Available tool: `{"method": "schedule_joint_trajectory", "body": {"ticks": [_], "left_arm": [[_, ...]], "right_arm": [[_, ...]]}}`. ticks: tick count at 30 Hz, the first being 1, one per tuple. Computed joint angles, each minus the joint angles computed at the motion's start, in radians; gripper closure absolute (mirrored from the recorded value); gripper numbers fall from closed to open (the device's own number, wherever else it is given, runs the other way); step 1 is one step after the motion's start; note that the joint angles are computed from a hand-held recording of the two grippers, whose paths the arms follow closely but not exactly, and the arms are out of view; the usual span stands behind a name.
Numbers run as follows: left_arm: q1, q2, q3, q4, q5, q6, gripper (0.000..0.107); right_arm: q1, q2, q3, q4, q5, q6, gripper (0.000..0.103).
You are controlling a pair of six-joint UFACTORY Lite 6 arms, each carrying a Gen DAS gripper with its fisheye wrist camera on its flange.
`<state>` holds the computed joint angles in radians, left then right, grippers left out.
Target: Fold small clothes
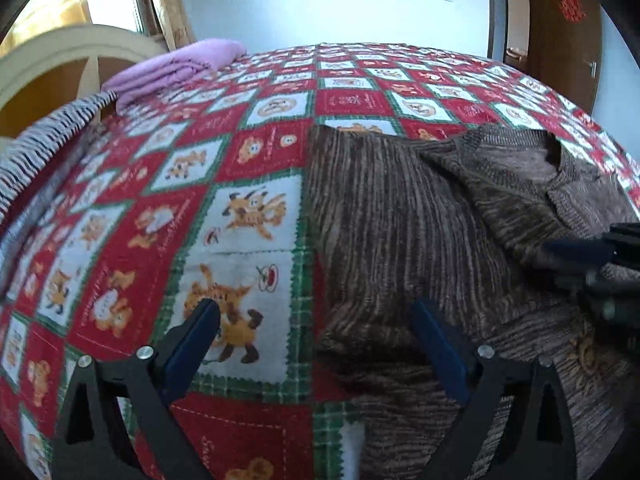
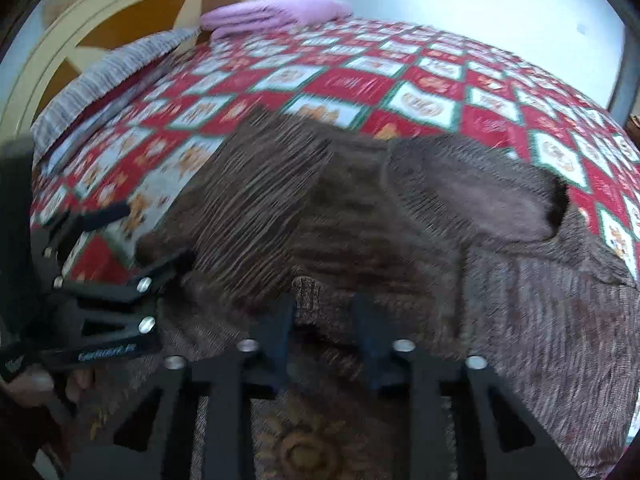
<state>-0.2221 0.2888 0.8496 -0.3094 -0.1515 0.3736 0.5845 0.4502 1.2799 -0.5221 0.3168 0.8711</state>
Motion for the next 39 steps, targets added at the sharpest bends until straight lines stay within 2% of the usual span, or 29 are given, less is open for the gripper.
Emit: {"method": "schedule_joint_trajectory", "body": {"ticks": [3,6,8,10,11,12,14,16,19,22,23,24,25,26,28,31,34,35,36,37,39], "left_arm": [[0.009,0.002,-0.002,0.153,0.002,-0.159,0.008],[0.002,-0.003,-0.012,0.109,-0.009,-0.117,0.008],[-0.004,-0.005,-0.016,0.047,-0.015,-0.057,0.008],[0.0,-0.007,-0.018,0.076,-0.016,-0.085,0.008],[0.002,-0.006,-0.017,0.106,-0.014,-0.116,0.008],[0.009,-0.005,-0.015,0.143,-0.012,-0.149,0.008],[0.009,-0.002,-0.013,0.131,-0.011,-0.139,0.007],[0.009,-0.002,-0.013,0.125,-0.011,-0.133,0.006],[0.008,-0.001,-0.013,0.115,-0.012,-0.124,0.006],[0.009,0.0,-0.012,0.116,-0.012,-0.125,0.006],[0.01,0.001,-0.01,0.128,-0.009,-0.138,0.006],[0.012,0.001,-0.012,0.146,-0.01,-0.156,0.006],[0.014,0.002,-0.01,0.162,-0.009,-0.171,0.006],[0.015,0.002,-0.011,0.178,-0.008,-0.187,0.006],[0.02,0.004,-0.008,0.226,-0.005,-0.238,0.006],[0.03,0.009,-0.005,0.344,0.0,-0.355,0.006],[0.039,0.013,-0.001,0.438,0.002,-0.448,0.005],[0.04,0.014,0.001,0.45,0.003,-0.46,0.005],[0.041,0.015,0.002,0.463,0.004,-0.474,0.005],[0.042,0.016,0.002,0.479,0.001,-0.492,0.005],[0.043,0.016,0.001,0.484,-0.003,-0.499,0.005]], "right_arm": [[-0.079,-0.096,-0.065,-0.04,-0.005,0.064,0.095],[-0.201,-0.187,-0.132,0.042,-0.016,0.004,0.094],[-0.259,-0.221,-0.163,-0.054,0.005,0.107,0.094],[-0.304,-0.232,-0.183,-0.052,0.018,0.112,0.074],[-0.321,-0.246,-0.202,0.012,0.02,0.059,0.055],[-0.333,-0.284,-0.245,0.077,-0.003,0.007,0.052],[-0.289,-0.363,-0.328,0.111,-0.071,-0.029,0.051],[-0.178,-0.353,-0.311,0.022,-0.047,0.01,0.05],[-0.04,-0.265,-0.235,-0.07,-0.045,0.068,0.05],[0.033,-0.102,-0.092,-0.158,-0.014,0.127,0.05],[0.045,-0.04,-0.036,-0.166,0.008,0.129,0.05],[0.05,0.03,0.028,-0.134,0.046,0.093,0.059],[0.049,0.064,0.065,-0.145,0.061,0.095,0.07],[0.049,0.068,0.083,-0.183,0.091,0.129,0.093],[0.012,0.017,0.046,-0.16,0.07,0.124,0.095],[-0.063,-0.071,0.0,-0.25,0.123,0.22,0.095],[-0.172,-0.104,-0.015,-0.154,0.12,0.118,0.094],[-0.186,-0.105,-0.014,-0.184,0.148,0.14,0.084],[-0.19,-0.11,-0.018,-0.204,0.171,0.156,0.061],[-0.198,-0.125,-0.037,-0.201,0.163,0.153,0.052],[-0.208,-0.205,-0.135,-0.144,0.077,0.131,0.048]]}}
